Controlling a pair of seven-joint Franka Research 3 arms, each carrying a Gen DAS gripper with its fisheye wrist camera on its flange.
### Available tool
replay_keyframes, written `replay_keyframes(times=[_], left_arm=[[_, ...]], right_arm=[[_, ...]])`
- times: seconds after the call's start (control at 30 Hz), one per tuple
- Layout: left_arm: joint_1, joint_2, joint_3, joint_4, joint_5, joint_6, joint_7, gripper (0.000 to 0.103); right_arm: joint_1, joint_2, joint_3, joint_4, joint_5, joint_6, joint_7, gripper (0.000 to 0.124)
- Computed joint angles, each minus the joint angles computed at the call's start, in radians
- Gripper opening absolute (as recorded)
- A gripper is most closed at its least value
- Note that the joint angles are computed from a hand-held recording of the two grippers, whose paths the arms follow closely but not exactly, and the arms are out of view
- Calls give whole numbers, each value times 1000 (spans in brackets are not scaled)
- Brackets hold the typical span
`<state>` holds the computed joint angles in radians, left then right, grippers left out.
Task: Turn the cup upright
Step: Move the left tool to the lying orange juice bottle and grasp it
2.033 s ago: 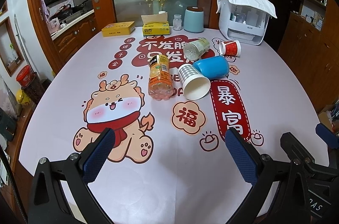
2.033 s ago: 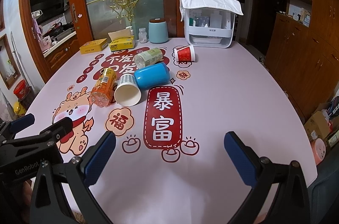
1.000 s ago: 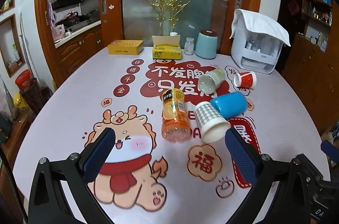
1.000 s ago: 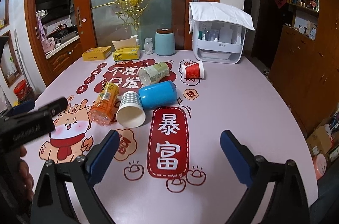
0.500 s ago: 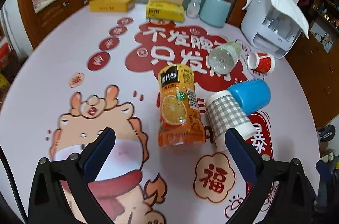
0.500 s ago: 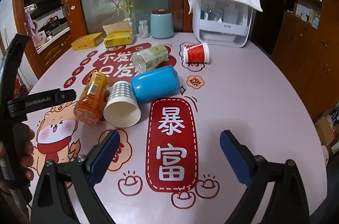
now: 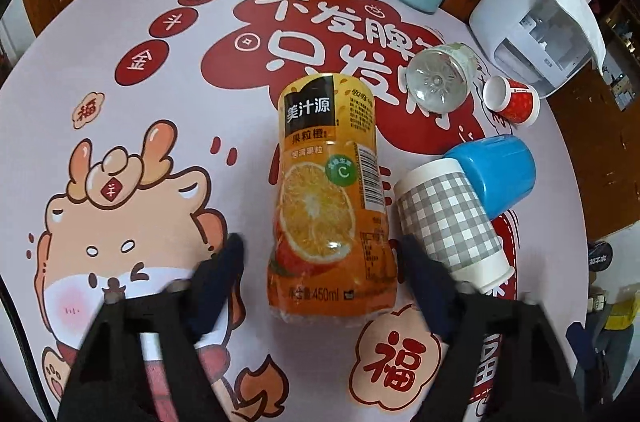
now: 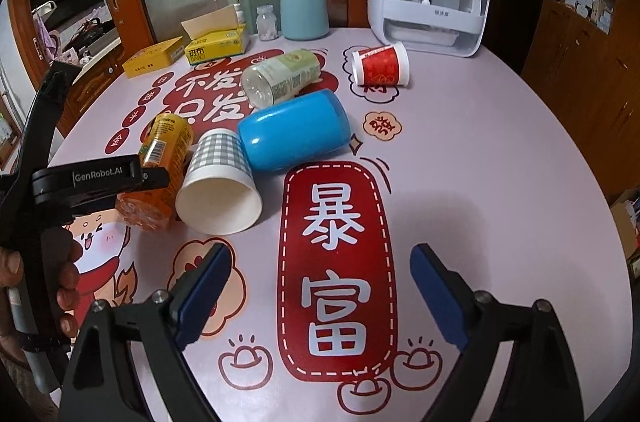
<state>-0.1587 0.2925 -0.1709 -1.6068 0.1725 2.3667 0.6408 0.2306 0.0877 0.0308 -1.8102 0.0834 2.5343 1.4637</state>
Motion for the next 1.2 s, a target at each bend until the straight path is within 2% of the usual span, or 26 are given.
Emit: replay_keyframes(times=[0.23,0.5,0.9,1.07,1.2], left_arm=[[-1,-1,3,-3,2,8,-9,63],[-22,-78,2,-69,70,38,-37,62],[-71,-252,-47,-249,97,96,-113,62],[-101,-289,-70,-296,112,101,-160,63],[-115,-290,-79,-321,60,116,-153,63]], right_arm=[[-3,5,-3,-3,3,-13,7,91],[-8,-23,-2,-35,19,-5,3,91],[-27,-113,0,-133,40,9,-9,91],[-34,-141,1,-165,44,6,-17,91],[-40,-158,1,-183,52,-2,-14,91]])
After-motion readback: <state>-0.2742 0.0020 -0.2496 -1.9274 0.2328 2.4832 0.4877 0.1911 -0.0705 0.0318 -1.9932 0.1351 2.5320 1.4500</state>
